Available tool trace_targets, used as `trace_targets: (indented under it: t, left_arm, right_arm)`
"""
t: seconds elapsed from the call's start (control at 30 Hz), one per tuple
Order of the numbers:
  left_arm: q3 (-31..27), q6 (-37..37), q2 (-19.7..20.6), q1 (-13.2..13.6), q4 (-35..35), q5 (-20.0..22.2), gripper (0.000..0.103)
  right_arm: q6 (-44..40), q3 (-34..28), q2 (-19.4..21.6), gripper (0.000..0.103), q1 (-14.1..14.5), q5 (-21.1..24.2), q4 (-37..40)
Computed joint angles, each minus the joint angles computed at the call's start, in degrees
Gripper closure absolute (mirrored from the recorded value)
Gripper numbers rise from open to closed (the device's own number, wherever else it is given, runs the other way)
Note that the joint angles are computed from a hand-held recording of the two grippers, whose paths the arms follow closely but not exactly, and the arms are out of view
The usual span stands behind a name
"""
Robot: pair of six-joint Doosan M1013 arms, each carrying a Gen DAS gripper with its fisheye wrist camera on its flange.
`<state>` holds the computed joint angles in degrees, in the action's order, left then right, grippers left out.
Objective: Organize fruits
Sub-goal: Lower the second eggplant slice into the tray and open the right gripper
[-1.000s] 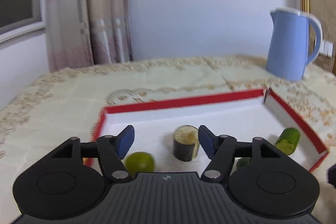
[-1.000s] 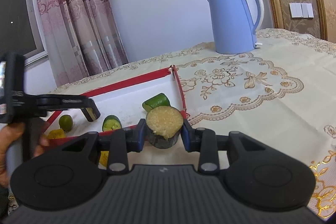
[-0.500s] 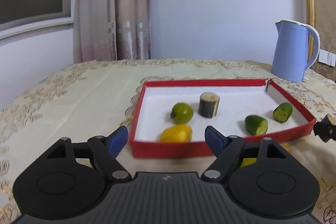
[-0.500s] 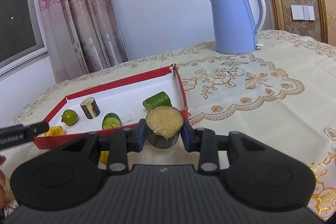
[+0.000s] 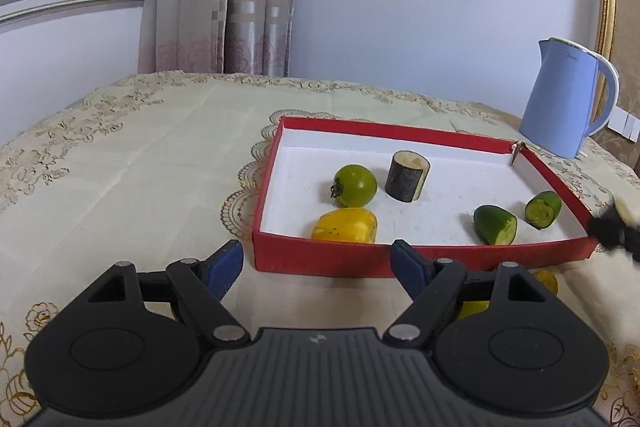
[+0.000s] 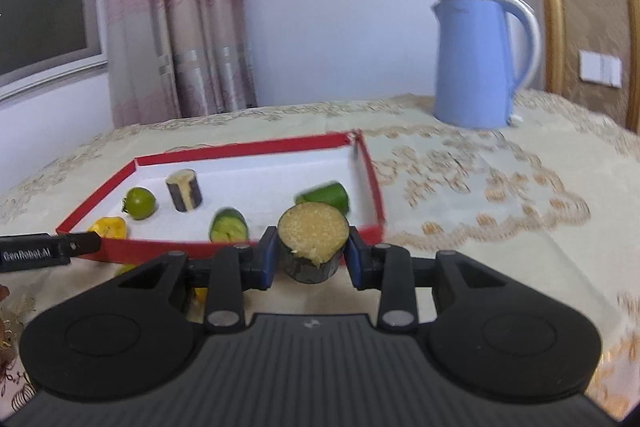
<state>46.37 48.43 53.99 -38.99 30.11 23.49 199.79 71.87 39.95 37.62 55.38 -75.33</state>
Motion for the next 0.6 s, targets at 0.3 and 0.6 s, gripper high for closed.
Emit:
trace_targets:
  t: [0.3,0.6]
  left_arm:
    - [-1.3,4.9,0.6,0.4,-6.0,0.8,0.020]
    - [-1.6,6.7,0.7,0.5,-8.1,0.9,0.020]
  right_arm:
    - [-15.5,-10.2,3.4,0.070,-4.5,-3.3,7.8]
    - [-33.7,-22.7,10.4,0.070,-7.7,0.0,23.2]
